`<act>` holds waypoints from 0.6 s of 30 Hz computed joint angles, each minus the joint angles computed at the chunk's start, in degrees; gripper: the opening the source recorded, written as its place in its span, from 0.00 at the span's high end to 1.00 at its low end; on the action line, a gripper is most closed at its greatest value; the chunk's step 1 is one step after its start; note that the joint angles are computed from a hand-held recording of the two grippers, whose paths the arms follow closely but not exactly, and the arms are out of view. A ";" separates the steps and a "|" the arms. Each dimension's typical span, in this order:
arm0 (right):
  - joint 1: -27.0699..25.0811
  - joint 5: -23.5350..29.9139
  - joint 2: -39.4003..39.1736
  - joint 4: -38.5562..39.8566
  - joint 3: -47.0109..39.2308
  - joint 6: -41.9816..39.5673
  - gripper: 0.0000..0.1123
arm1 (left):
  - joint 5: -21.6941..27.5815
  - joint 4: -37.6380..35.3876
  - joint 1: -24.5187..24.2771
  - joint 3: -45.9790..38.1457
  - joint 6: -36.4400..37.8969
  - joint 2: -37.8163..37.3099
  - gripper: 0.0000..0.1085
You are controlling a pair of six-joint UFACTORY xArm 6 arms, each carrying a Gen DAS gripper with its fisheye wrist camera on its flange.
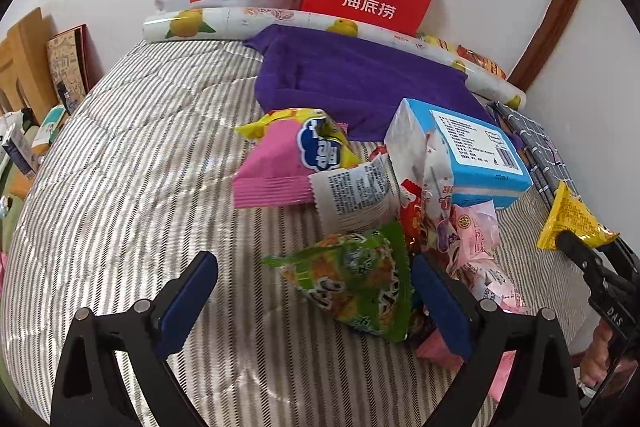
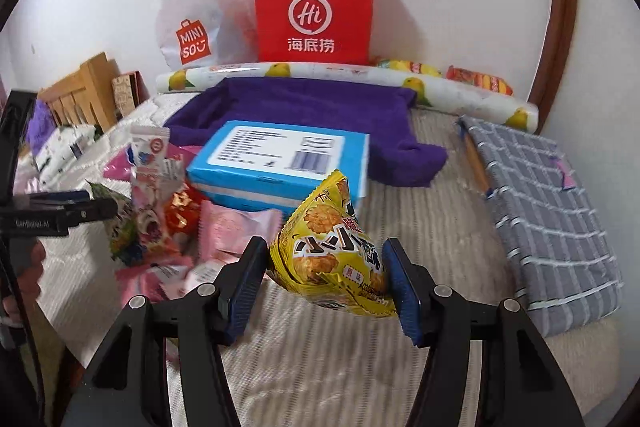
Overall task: Organize snacks
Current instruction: 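Lift the yellow chip bag with the right gripper while the left grasps the green snack bag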
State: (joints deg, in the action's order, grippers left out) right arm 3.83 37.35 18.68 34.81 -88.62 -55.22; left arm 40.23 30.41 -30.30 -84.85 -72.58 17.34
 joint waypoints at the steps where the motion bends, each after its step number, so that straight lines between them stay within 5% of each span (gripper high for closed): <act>1: -0.27 0.15 0.05 0.04 0.00 -1.03 0.48 | -0.15 -0.08 0.00 -0.26 -0.09 0.30 0.14; 7: -1.73 1.06 0.53 0.76 0.59 -0.87 0.48 | 0.30 -2.62 0.05 -2.31 1.96 2.36 0.37; 18: -2.30 1.61 0.97 0.45 -0.27 4.77 0.48 | 0.55 -3.39 0.09 -0.50 3.86 -0.31 0.51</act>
